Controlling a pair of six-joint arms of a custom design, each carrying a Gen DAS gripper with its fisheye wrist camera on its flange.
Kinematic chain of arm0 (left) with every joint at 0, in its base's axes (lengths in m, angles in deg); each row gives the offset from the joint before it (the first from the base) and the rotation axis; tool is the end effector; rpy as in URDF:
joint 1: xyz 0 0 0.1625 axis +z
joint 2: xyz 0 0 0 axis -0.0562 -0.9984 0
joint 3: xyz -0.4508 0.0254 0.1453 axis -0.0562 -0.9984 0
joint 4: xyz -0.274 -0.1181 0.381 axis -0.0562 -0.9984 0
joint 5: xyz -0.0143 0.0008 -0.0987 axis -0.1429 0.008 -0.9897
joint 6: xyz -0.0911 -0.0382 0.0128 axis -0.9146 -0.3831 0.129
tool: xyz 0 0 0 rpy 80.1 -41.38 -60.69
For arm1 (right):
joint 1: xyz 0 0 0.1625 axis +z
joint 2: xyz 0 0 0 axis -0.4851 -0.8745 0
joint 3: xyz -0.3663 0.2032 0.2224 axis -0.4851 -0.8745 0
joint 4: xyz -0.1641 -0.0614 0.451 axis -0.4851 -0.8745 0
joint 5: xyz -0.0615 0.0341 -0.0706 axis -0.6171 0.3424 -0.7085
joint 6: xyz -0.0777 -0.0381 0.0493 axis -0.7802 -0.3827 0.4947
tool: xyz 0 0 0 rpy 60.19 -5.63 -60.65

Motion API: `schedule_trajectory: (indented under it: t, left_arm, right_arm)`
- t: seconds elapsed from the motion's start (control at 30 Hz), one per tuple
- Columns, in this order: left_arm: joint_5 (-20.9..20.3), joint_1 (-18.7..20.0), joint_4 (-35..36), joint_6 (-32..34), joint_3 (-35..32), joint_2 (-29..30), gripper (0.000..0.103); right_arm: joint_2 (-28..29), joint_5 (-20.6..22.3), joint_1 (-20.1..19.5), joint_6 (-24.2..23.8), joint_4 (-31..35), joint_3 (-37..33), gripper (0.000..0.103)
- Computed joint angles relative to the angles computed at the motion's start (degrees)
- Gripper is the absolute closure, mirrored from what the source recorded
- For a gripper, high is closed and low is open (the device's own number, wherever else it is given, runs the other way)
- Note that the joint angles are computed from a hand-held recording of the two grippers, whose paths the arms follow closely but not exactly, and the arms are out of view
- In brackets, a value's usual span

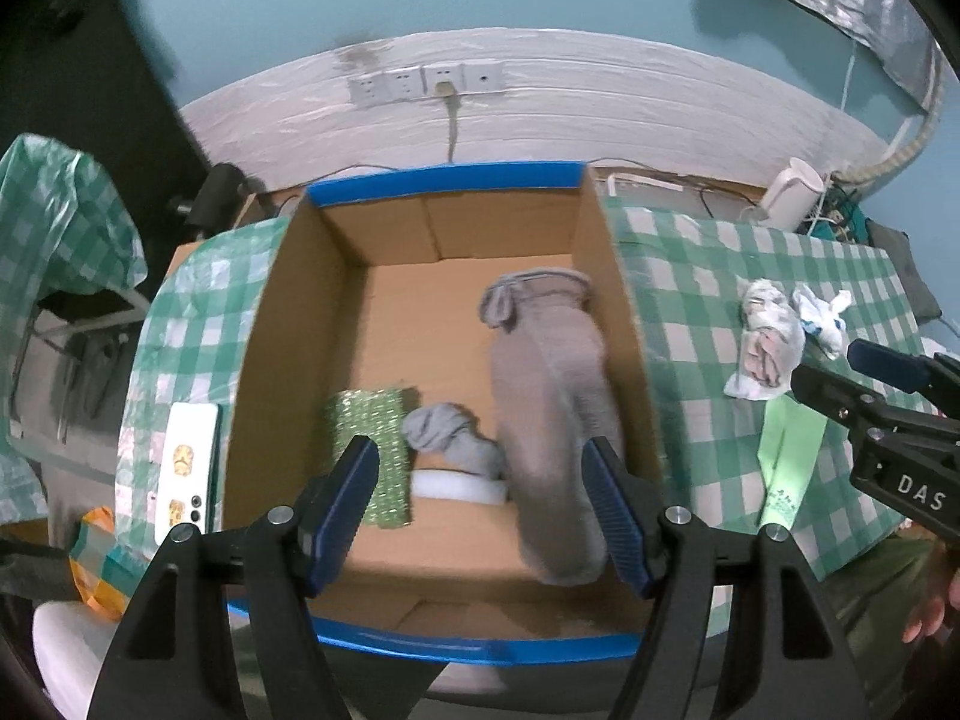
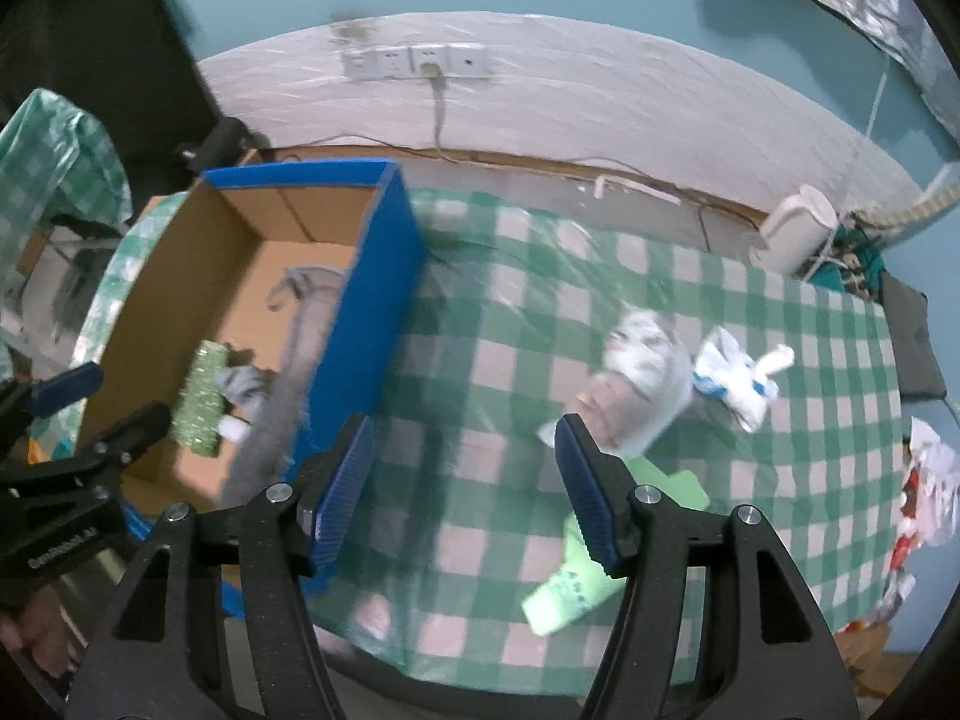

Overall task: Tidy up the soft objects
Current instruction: 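Move both grippers back over the remaining items on the table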

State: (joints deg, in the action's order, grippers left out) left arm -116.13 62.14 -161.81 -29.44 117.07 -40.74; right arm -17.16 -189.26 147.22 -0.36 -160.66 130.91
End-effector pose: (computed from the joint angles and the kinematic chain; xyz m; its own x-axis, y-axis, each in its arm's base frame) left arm -0.2385 -0.7730 0.3262 -0.5258 0.5923 -0.6105 0.6861 0.7196 0.1073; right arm 0.4253 -0.6831 0.1585 -0.7029 0.3966 0.5905 -0.0084 0.8254 -0.5645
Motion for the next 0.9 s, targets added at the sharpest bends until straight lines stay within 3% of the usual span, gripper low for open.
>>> schedule_trajectory:
  t: [0.43,0.9]
  left_arm:
    - [-1.5,-3.7,-1.3,1.3,4.5,0.1,0.027]
    - [-1.2,-5.9,-1.6,0.9,9.5,0.9,0.027]
  right_arm:
    - [-8.2,0.5,-2.2,9.9,2.1,11.4,0.038]
    - [-10.9,6.9,-6.4,13.7,-2.2,19.5,0.038]
